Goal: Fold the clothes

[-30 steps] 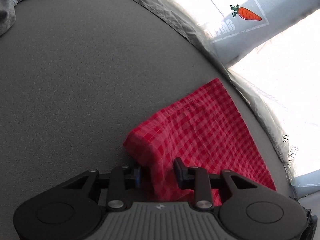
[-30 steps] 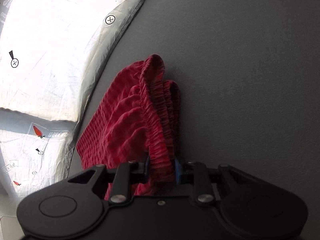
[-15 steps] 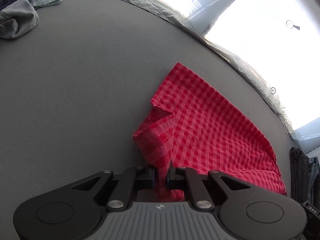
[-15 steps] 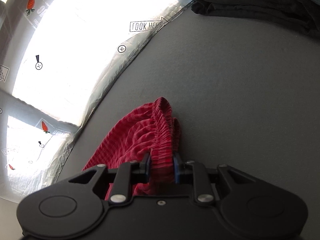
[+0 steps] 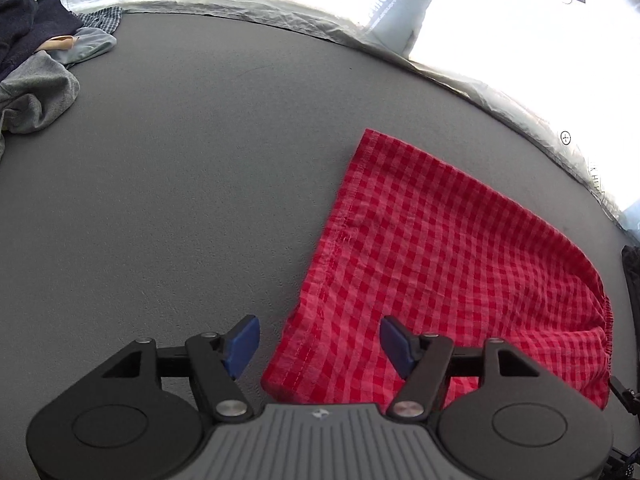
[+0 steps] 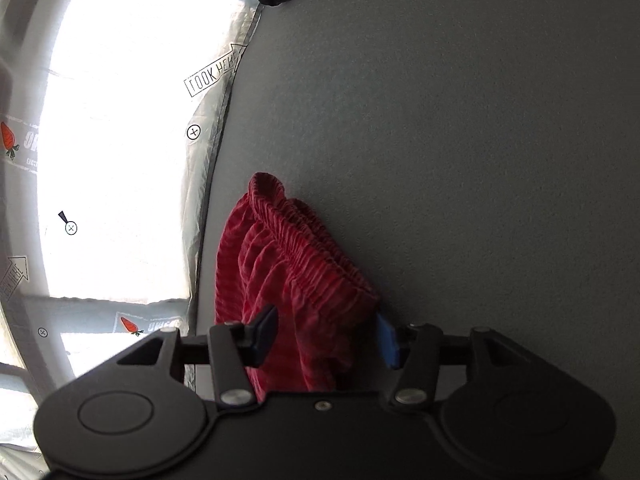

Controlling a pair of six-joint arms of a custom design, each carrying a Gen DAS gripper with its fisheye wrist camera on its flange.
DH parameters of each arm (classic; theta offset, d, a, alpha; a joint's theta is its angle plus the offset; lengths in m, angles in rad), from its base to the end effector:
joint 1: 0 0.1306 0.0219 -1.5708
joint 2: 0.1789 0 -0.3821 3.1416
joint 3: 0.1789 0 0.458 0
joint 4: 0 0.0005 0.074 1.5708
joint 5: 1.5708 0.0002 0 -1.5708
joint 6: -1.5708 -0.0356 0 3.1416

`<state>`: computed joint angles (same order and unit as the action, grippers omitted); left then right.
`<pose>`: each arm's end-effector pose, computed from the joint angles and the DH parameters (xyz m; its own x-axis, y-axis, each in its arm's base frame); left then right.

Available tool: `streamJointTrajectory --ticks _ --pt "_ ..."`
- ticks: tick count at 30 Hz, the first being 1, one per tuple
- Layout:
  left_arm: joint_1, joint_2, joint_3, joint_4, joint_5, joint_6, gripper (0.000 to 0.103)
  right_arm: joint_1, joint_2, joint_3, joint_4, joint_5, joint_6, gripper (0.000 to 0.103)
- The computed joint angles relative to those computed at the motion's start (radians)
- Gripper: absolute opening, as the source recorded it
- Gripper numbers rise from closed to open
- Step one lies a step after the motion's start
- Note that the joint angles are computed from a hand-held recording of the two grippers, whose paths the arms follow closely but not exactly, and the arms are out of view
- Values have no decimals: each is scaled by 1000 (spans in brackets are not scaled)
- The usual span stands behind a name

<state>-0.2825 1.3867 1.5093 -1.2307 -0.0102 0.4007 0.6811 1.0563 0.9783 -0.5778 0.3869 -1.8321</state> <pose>0.5024 -0.1460 0.4705 -0.8983 -0.1454 -0.4146 -0.0826 0.9827 -0.1657 0.3485 0.2645 0.3903 -0.2165 0.9761 -0.0175 0.5483 0.1364 0.8251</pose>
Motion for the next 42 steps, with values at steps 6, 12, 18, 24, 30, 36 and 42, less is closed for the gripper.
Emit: streamJointTrajectory --ticks 6,12,18,24,30,36,42 --pt "-9 39 3 -59 -5 -27 68 -22 25 -11 78 -5 -19 54" --pt "-23 51 6 -64 -22 -49 78 -54 53 6 107 -54 58 42" --pt "-43 84 44 -99 -44 -105 92 -59 66 20 169 -61 188 21" --pt "-53 117 86 -126 -63 -143 101 -76 104 69 268 -131 361 20" --pt "-50 121 91 -132 -50 -148 103 -92 188 137 382 -283 416 20" --pt "-38 136 118 -177 -43 -122 103 -71 282 203 467 -464 394 20" --pt "-12 154 150 -266 -70 -51 103 -54 401 289 503 -640 345 20"
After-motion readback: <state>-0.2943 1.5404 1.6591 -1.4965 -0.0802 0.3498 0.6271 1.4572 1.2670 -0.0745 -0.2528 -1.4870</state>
